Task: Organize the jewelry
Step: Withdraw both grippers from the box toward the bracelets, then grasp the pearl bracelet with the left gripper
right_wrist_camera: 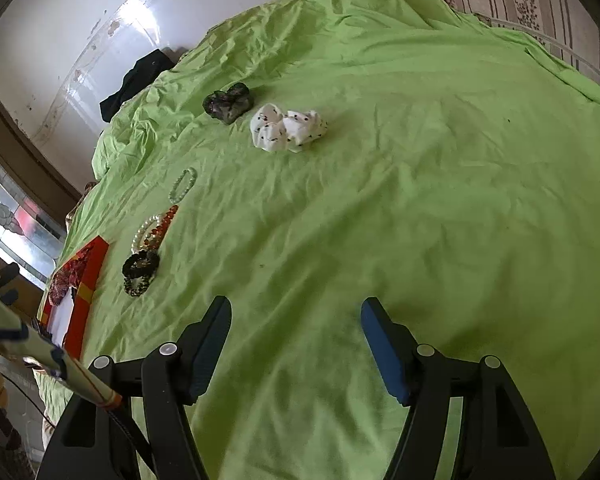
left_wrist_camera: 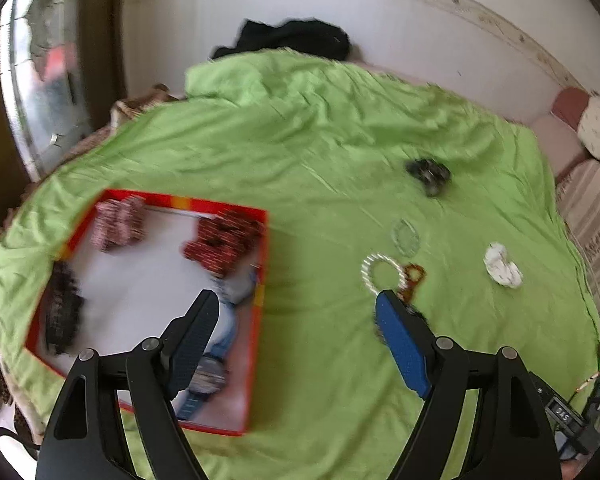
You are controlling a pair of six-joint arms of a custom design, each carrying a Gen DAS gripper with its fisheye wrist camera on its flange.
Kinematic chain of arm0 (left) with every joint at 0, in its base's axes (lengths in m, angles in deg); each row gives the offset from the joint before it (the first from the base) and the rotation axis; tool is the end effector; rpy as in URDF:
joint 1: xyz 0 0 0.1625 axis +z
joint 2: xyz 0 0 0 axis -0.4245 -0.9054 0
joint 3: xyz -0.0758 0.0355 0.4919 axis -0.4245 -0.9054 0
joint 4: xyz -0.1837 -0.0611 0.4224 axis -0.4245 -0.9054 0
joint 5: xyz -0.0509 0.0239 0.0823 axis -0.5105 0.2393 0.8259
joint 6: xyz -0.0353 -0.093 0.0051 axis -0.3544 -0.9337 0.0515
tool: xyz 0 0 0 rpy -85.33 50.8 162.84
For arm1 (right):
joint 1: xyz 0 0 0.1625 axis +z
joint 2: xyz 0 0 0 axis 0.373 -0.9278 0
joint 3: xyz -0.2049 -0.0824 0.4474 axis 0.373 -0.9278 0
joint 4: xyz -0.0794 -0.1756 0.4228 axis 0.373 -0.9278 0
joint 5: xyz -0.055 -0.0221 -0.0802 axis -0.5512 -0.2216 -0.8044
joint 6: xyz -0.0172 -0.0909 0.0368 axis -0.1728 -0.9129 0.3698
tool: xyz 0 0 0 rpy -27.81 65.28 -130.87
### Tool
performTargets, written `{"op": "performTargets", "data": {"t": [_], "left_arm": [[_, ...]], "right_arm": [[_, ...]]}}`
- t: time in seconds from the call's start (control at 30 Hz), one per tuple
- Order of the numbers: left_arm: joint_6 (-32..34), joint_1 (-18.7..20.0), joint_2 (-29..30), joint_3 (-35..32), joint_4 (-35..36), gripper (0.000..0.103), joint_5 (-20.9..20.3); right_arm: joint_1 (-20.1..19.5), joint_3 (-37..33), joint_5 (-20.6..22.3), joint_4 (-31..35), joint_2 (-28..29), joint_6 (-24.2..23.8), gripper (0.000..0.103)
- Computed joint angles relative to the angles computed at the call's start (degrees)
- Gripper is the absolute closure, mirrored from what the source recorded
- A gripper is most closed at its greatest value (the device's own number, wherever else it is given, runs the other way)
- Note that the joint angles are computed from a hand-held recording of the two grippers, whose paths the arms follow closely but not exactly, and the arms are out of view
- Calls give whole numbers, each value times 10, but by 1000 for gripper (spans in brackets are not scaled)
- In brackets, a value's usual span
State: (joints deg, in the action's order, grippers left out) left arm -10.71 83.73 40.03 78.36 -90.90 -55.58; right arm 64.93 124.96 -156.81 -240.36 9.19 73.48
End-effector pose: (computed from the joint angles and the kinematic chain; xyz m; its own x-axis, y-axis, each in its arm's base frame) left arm -0.2535 -0.7935 0.1404 -0.7620 0.2211 -0.6087 0.5413 0.7334 -0.4112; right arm 0.0514 -0.6299 0.2007 -0.8572 0.4395 0.2684 0.0541 0.5951 -0.8018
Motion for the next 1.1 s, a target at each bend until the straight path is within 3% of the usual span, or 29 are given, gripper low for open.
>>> {"op": "performTargets", "data": {"t": [0.17, 0.33, 0.73, 0.83, 0.9, 1.07, 1.1], "left_arm": [[-11, 0, 42, -35, 53, 23, -7], [-29, 13, 79, -76, 120, 23, -41], [-58, 37, 147, -181, 166, 23, -86], [-63, 45, 171, -229, 202, 38, -89], [-70, 51, 185, -260, 236, 56, -98], [-66, 59, 206, -299, 255, 56, -127], [-62, 59, 208, -301, 256, 67, -130]], "right_arm": [[-5, 2, 0, -10, 0, -14, 31], [-10, 2, 2, -12, 1, -21, 31], [-2, -13, -25, -24, 19, -61, 29], [-3, -23, 7, 14, 10, -47, 29], [-1, -36, 22, 38, 8, -46, 29], [16, -110, 41, 99, 33, -92, 29], [19, -131, 46, 111, 43, -100, 29]]}}
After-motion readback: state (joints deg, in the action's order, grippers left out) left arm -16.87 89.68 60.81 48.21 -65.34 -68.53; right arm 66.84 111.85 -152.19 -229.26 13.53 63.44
